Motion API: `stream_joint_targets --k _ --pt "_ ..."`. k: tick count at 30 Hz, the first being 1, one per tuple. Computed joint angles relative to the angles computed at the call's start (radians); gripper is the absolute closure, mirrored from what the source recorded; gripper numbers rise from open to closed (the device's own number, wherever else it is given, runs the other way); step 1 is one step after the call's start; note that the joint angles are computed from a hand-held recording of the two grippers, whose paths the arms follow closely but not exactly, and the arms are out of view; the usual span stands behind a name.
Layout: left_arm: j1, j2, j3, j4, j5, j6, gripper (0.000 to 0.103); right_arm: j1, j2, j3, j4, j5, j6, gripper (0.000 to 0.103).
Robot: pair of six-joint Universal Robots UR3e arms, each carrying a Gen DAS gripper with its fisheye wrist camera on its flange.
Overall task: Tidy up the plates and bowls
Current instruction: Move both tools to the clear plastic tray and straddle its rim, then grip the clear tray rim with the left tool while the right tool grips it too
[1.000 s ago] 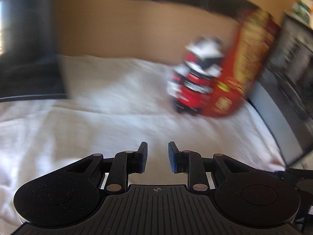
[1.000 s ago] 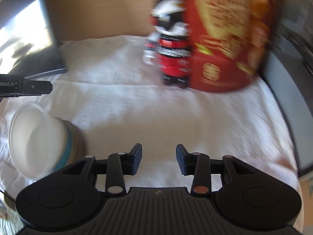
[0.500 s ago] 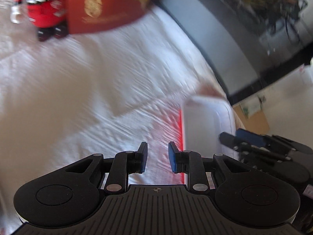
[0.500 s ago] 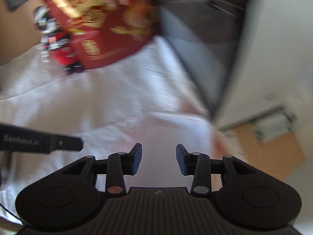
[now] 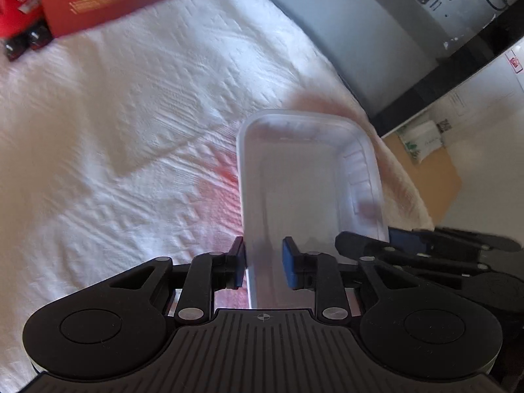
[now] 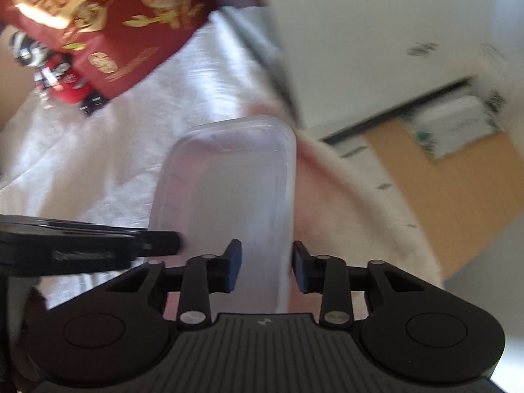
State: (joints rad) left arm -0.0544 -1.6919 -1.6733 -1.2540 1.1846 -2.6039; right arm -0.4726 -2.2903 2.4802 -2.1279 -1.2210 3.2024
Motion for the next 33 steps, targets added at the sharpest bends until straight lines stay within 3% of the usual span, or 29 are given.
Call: stream_joint_targets --k 3,8,13,17,23,29,33 --pt "0.068 0.054 -0.016 -0.008 0.004 0.024 0.076 0.132 0.172 -0.062 -0.152 -0.045 0.059 0.072" --pt "0.256 0.118 -0.035 -0.042 0.005 0.044 0.076 0.324 0.478 -0.248 -0.312 -0.035 0.121 0.072" --pt "0.475 0.169 -0.074 -0.062 0.015 0.071 0.076 0.531 0.761 -0.531 -0.341 -0.032 0.147 0.072" --pt "0.624 0.172 -0.094 -0.092 0.028 0.114 0.077 0.659 0.943 -0.753 -0.27 -0.015 0.13 0.072" --pt "0.743 0.146 -0.125 -0.121 0.01 0.146 0.078 0.747 1.07 -0.923 -0.142 0.017 0.082 0.072" --pt "0.709 0.13 -0.138 -0.086 0.018 0.151 0.078 0.75 1.124 -0.992 -0.127 0.015 0.108 0.072" --pt "0.679 0.104 -0.125 -0.068 0.018 0.162 0.078 0.738 1.092 -0.93 -0.174 0.002 0.156 0.072"
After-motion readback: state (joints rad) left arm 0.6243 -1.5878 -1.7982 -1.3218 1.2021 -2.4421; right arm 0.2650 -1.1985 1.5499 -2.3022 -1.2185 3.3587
